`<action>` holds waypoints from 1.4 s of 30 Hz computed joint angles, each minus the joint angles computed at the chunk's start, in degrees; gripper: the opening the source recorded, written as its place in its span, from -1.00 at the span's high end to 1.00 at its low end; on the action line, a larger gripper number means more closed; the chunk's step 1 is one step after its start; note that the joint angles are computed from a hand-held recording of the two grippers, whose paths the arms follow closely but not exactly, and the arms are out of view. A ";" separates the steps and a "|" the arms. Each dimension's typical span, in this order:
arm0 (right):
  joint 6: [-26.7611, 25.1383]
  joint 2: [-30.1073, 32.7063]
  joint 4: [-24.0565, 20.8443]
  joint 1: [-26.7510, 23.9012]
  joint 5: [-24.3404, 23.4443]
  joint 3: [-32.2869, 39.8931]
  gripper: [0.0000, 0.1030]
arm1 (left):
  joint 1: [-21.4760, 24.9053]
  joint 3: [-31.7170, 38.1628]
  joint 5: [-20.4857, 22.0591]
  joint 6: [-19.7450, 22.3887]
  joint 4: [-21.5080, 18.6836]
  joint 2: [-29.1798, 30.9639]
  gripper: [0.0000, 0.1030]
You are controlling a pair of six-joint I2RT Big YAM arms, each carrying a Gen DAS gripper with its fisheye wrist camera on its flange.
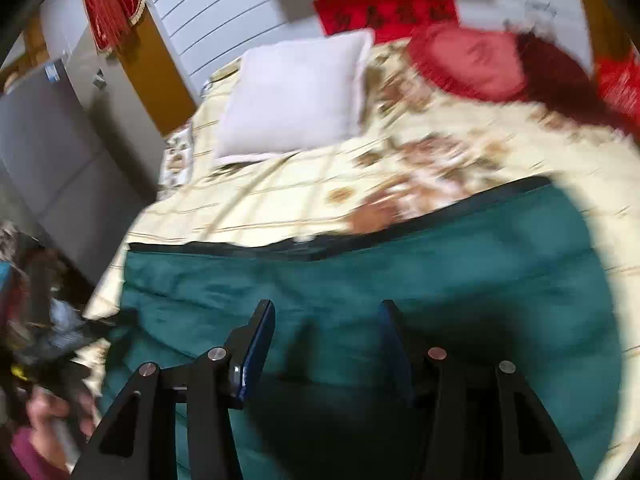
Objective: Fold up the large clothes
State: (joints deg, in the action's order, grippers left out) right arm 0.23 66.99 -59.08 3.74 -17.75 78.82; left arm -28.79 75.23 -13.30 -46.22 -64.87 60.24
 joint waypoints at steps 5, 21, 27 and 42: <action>-2.29 -0.09 0.66 -3.67 4.04 -0.66 0.00 | -4.24 3.58 -7.70 0.67 -1.23 0.32 -0.99; -0.91 4.64 3.68 -4.42 5.69 -2.81 -0.14 | -2.10 0.51 -4.74 -0.03 -1.93 5.10 -0.99; -0.90 1.01 2.23 -5.90 3.12 -3.22 -0.13 | -2.79 0.64 -5.67 0.09 -2.88 5.14 -0.99; -3.99 -4.92 -3.26 -8.08 5.55 -6.06 -0.43 | -3.76 1.53 -4.76 -2.36 -6.35 5.39 -0.99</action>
State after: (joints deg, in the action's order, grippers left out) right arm -3.76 62.06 -62.34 -4.34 -12.20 72.76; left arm -32.54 76.76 -18.05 -48.58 -71.22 65.63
